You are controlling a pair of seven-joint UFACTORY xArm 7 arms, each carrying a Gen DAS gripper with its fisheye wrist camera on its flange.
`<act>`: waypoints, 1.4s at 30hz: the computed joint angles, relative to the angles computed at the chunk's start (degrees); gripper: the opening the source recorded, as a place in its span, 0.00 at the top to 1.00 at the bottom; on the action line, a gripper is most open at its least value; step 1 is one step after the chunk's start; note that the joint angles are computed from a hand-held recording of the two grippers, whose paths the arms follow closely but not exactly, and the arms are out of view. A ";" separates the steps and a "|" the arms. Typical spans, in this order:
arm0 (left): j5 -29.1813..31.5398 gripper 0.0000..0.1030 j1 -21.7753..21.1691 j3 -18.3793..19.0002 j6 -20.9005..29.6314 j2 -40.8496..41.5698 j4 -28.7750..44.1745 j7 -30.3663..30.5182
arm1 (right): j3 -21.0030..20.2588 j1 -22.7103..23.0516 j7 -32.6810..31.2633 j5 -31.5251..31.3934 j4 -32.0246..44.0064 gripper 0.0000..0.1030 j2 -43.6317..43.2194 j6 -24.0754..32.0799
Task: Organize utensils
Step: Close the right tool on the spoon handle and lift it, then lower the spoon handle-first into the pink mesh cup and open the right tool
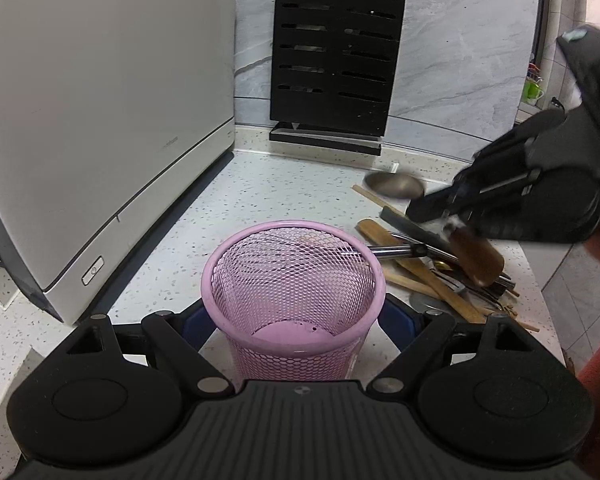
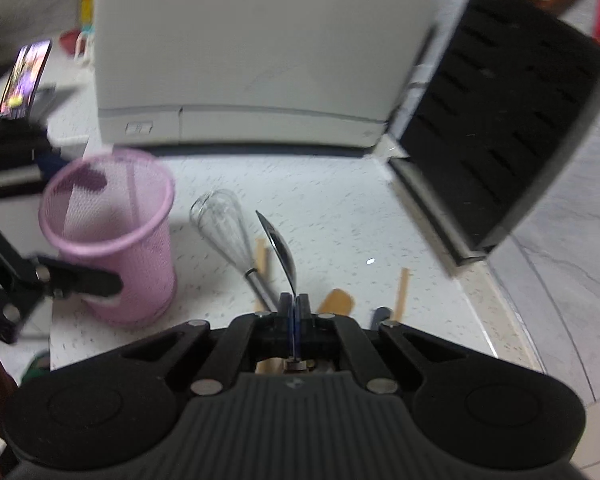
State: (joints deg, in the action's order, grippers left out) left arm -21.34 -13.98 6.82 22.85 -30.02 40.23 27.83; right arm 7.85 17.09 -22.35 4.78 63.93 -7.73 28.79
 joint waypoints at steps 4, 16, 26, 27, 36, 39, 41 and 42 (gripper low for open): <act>-0.29 0.04 -0.52 -0.12 -0.56 0.04 -0.16 0.42 | -1.64 0.01 -0.11 5.62 -0.40 1.00 -1.79 -1.80; -0.68 0.04 -1.77 -1.28 -0.59 1.71 1.10 0.34 | -7.18 8.60 -17.23 39.83 -1.16 1.00 -4.98 -10.72; -1.55 0.04 -3.00 -1.50 -1.34 2.43 1.62 0.87 | -6.54 13.95 -35.68 62.02 -1.14 1.00 -3.95 -17.66; -1.61 0.04 -3.02 -1.55 -1.40 2.46 1.63 0.82 | -5.97 13.76 -36.49 62.72 -1.12 1.00 -3.64 -17.93; -2.83 0.04 -3.71 -0.76 -2.35 2.34 1.36 1.60 | -2.48 11.64 -37.23 58.60 -2.46 1.00 -1.96 -17.70; -2.91 0.04 -3.46 -0.72 -2.69 2.29 1.25 1.39 | -2.41 11.43 -36.62 56.85 -3.19 1.00 -2.38 -17.08; -2.92 0.04 -3.22 -0.70 -2.75 2.27 1.21 1.04 | -2.53 11.13 -35.40 55.17 -3.62 1.00 -2.85 -16.05; -2.80 0.04 -3.02 -0.77 -2.81 2.21 1.15 0.82 | -2.57 10.90 -34.52 54.02 -3.80 1.00 -3.06 -15.47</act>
State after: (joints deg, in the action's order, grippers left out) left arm -24.15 -17.00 6.04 20.04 -27.81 41.38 28.65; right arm 5.28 28.00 -56.87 58.80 60.13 -10.79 13.32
